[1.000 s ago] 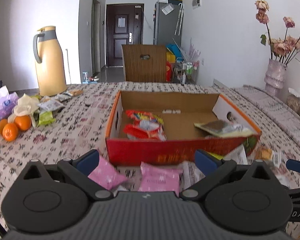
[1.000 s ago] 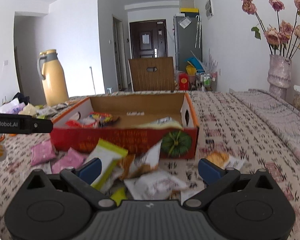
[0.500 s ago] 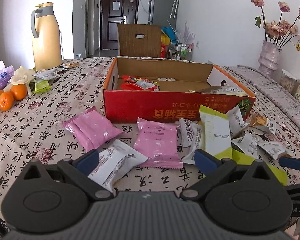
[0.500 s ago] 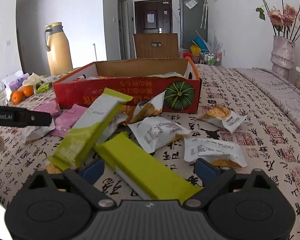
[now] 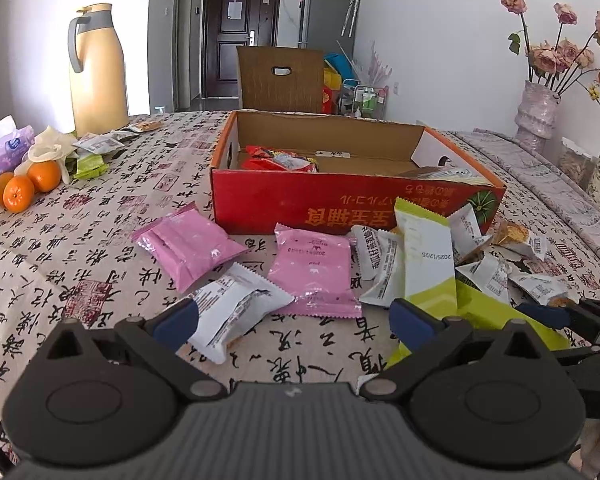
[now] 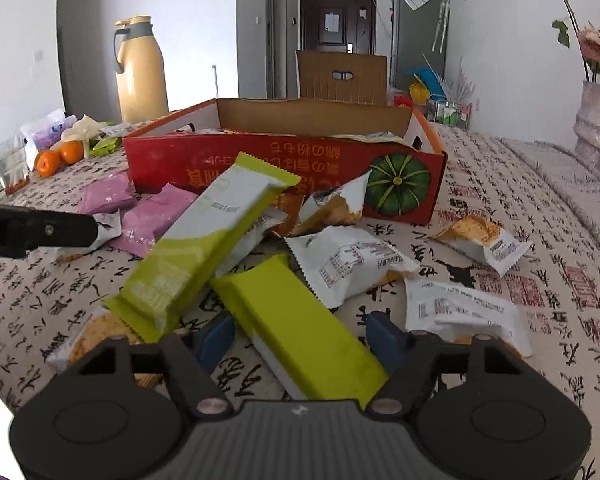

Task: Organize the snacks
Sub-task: 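Lower the right gripper onto the lime-green bar and close it, then close the left gripper on the pumpkin-seed biscuit packet while the right holds the bar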

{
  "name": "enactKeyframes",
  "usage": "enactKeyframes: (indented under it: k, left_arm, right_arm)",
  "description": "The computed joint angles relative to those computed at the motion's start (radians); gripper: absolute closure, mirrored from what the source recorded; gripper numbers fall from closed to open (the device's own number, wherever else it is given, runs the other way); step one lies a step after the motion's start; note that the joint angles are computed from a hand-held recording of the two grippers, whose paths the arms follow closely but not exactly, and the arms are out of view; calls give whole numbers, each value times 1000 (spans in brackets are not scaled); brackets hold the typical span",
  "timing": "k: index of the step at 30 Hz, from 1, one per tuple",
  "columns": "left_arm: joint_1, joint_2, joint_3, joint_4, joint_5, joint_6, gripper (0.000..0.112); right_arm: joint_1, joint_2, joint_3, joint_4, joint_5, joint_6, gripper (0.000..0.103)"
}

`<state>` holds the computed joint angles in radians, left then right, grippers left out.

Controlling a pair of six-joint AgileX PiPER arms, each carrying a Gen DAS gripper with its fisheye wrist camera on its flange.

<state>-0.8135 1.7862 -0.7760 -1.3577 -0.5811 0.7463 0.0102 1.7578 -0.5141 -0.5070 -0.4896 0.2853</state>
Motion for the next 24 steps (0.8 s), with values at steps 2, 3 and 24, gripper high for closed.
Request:
enactKeyframes:
  k: [2, 3, 24]
  left_arm:
    - [-6, -3, 3, -4, -3, 0, 9]
    - [-9, -6, 6, -3, -5, -2, 9]
    - [-62, -40, 44, -45, -21, -24, 9]
  right_arm:
    - [-3, -10, 13, -10, -7, 5, 39]
    - [-5, -17, 23, -16, -13, 7, 45]
    - [44, -128, 193, 149, -141, -112, 71]
